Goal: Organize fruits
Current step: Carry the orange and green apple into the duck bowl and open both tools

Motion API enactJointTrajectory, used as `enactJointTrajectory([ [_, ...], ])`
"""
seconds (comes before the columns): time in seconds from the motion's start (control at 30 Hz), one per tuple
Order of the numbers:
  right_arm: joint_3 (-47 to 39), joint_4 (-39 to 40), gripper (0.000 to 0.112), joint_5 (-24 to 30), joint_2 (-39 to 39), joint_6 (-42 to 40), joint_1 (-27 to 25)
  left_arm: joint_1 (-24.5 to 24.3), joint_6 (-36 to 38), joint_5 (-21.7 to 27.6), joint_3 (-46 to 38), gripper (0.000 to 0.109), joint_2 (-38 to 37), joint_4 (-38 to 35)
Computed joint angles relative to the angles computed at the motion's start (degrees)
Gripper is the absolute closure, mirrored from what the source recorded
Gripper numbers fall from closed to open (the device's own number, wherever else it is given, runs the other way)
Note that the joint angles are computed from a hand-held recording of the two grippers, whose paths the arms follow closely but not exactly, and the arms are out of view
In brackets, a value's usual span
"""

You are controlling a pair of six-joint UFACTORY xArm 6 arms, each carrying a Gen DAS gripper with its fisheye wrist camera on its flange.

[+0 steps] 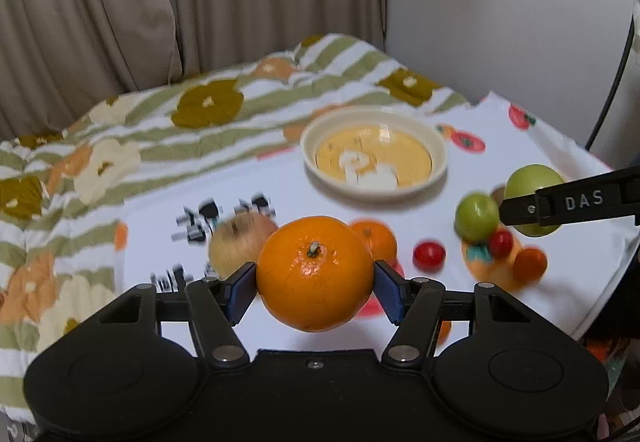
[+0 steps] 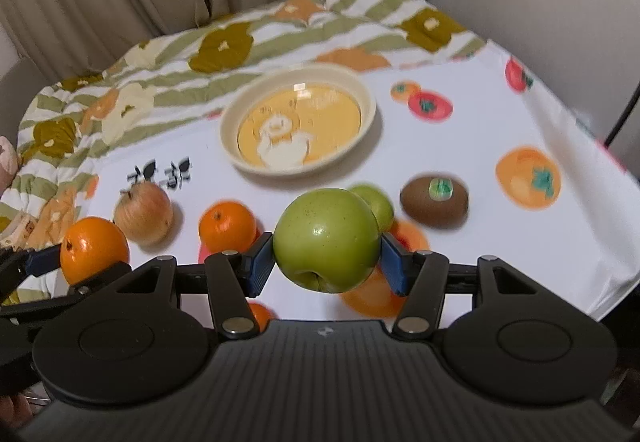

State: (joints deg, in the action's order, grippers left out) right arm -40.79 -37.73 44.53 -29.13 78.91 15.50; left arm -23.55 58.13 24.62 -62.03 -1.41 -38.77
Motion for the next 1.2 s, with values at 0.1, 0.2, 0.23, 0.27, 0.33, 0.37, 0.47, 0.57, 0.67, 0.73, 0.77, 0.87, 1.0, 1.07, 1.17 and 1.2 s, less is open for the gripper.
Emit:
enactJointTrajectory([
  [0.1, -1.28, 0.10, 0.041, -0.25, -0.62, -3.60, -1.83, -0.65, -1.63, -0.09, -2.77, 0.042, 1.03, 0.48],
  [0.2, -2.10, 1.50, 0.041, -2.73, -0.87, -8.50, -4.95, -1.76, -4.03, -1.11, -5.63, 0.042, 2.46, 1.98],
  [0.23, -2.53, 2.28, 0.041, -3.88, -0.62, -10.85, -6.31, -2.19, -5.24, -1.35, -6.74, 0.042, 3.11, 2.66],
  [0.27, -2.96, 3.18, 0.041, -5.25, -0.21, -13.37, -7.76, -2.60, -6.73, -1.48, -7.93, 0.042, 3.89, 3.55],
  [0.33, -3.61, 5.61, 0.041, -8.26, 0.79, -18.74, -10.59, -3.31, -10.35, -1.38, -10.33, 0.042, 5.57, 6.18],
  [0.37, -4.01, 7.43, 0.041, -9.96, 1.51, -22.02, -12.16, -3.82, -13.09, -1.34, -12.02, 0.042, 6.89, 8.29],
  [0.47, -5.58, 12.95, 0.041, -14.07, 4.39, -31.10, -16.05, -5.11, -19.57, -1.85, -15.98, 0.042, 10.40, 13.77],
  [0.57, -7.93, 18.27, 0.041, -17.30, 8.25, -39.51, -19.26, -6.23, -25.74, -1.30, -20.79, 0.042, 14.48, 18.78],
  [0.67, -10.82, 25.20, 0.041, -20.08, 12.88, -48.85, -21.81, -7.30, -31.20, -0.84, -25.75, 0.042, 18.84, 23.25],
  [0.73, -12.95, 29.23, 0.041, -21.49, 16.07, -54.32, -23.02, -7.79, -34.16, -0.21, -28.95, 0.042, 21.62, 25.57],
  [0.77, -14.20, 31.42, 0.041, -21.94, 17.81, -57.22, -23.67, -8.14, -36.18, 0.31, -31.16, 0.042, 23.55, 27.36],
  [0.87, -18.04, 37.45, 0.041, -22.98, 23.05, -64.93, -25.08, -8.78, -41.04, 1.89, -37.36, 0.042, 28.83, 32.31],
  [1.0, -23.31, 44.91, 0.041, -22.81, 29.75, -74.00, -26.61, -9.37, -44.93, 5.41, -46.49, 0.042, 36.09, 36.05],
  [1.07, -25.87, 48.27, 0.041, -22.39, 33.01, -78.21, -27.28, -9.75, -46.31, 7.68, -51.61, 0.042, 40.11, 37.36],
  [1.17, -28.89, 51.53, 0.041, -21.78, 36.94, -82.44, -27.71, -10.31, -47.68, 11.41, -59.32, 0.042, 46.01, 38.42],
  [1.2, -29.94, 52.38, 0.041, -21.46, 38.10, -83.57, -27.92, -10.46, -47.91, 12.30, -61.25, 0.042, 47.52, 38.72],
])
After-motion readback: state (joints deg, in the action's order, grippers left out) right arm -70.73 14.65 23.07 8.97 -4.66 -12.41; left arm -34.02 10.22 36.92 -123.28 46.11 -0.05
